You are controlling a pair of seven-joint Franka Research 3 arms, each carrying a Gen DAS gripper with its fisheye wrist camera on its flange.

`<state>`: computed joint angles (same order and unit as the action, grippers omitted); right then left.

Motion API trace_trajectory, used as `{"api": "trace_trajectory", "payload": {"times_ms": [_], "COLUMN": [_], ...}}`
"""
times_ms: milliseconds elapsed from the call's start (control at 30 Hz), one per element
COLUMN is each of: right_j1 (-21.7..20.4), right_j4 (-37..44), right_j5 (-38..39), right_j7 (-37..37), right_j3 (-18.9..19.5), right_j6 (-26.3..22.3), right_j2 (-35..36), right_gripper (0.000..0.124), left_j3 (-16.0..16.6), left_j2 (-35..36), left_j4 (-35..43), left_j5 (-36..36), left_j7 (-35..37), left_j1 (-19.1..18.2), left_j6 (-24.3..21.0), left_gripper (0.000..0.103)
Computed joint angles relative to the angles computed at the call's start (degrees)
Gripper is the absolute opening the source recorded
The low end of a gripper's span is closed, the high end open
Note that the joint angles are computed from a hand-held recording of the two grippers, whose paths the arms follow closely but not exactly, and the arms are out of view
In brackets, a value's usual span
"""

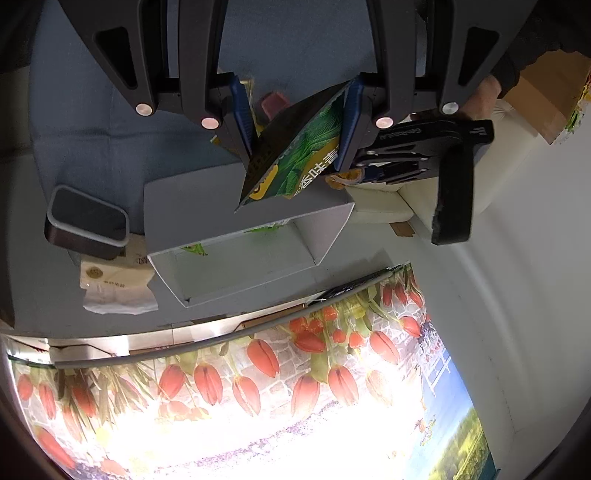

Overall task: Organize snacks
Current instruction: 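Carry the packet and yellow cup into the white box and open both grippers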

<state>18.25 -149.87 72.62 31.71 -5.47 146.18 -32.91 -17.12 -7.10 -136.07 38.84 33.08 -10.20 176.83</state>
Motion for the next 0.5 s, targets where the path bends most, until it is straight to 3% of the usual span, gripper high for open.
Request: {"api": "trace_trajectory", "payload": {"times_ms": [100, 200, 267, 367, 500], "right_j1": [0.77, 0.93, 0.77, 0.14, -1.3], "right_j4": [5.82, 12.73, 17.17, 22.68, 28.25], "right_j5": [0.16, -1.07, -2.26, -5.63, -11.05], "right_j7": [-0.99, -0.7, 0.31, 3.18, 8.02], "right_j3": [0.86, 2.04, 3.12, 4.81, 6.22], "right_j6": [1.57, 2.93, 4.4, 6.51, 6.57], "right_j2": [5.11, 11.38, 15.8, 21.87, 28.85], "right_gripper": [0.045, 0.045, 0.045, 0.045, 0.045], "left_j3": [1.12, 4.43, 3.98, 5.83, 5.82], "left_j2": [-0.61, -0.69, 1.57, 3.4, 5.76], "left_j4": [2.77, 4.54, 8.09, 10.52, 12.82], "left_j5": [-1.25, -8.31, -8.33, -15.5, -16.25], "left_j7": [1.75, 8.92, 9.52, 16.14, 17.71], "left_j1": [0.23, -1.56, -0.18, -1.25, -0.35], "left_j6": [-0.6, -0.87, -2.47, -3.11, -4.41], "left_gripper": [0.051, 0.051, 0.051, 0.051, 0.051]}}
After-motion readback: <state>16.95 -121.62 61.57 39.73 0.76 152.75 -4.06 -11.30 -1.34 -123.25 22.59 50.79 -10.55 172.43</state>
